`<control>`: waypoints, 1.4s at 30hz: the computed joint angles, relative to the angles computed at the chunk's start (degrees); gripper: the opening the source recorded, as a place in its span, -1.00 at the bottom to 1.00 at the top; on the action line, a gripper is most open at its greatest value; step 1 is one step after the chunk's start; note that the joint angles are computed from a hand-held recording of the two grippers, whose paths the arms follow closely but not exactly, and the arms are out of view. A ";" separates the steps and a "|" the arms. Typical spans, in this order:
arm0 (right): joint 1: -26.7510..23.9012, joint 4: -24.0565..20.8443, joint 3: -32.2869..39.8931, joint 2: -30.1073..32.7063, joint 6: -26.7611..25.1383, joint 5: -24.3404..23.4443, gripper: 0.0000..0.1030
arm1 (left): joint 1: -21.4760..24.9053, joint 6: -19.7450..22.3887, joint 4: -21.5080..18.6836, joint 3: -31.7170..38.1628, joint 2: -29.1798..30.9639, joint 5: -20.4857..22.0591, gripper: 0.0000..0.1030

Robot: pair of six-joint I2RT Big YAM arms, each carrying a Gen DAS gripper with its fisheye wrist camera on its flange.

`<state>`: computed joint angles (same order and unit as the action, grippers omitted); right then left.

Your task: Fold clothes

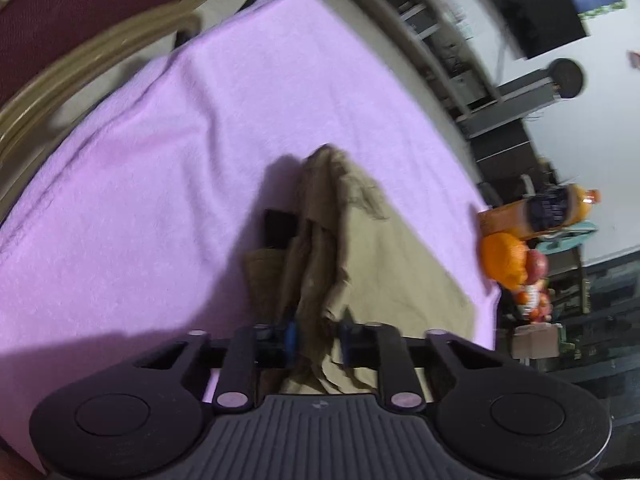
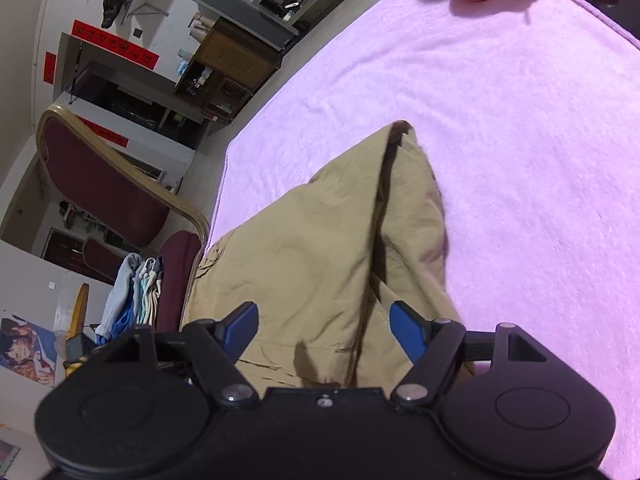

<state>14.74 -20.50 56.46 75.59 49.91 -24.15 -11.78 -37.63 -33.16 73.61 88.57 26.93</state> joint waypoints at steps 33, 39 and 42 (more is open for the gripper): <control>3.37 0.65 1.73 -1.20 -4.98 9.21 -0.79 | -6.70 8.38 3.52 -4.58 -6.83 -9.48 -0.91; 4.33 -5.62 1.89 -2.49 -10.91 11.55 -0.79 | -10.30 9.22 -1.83 -6.99 -7.73 -15.53 -0.91; 5.28 -9.83 2.88 -0.72 -13.19 12.92 -0.79 | -11.02 10.23 -4.21 -6.31 -6.14 -18.02 -0.89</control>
<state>20.01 -30.33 59.34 74.87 36.71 -11.22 -22.80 -27.40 -37.36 67.30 82.43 8.91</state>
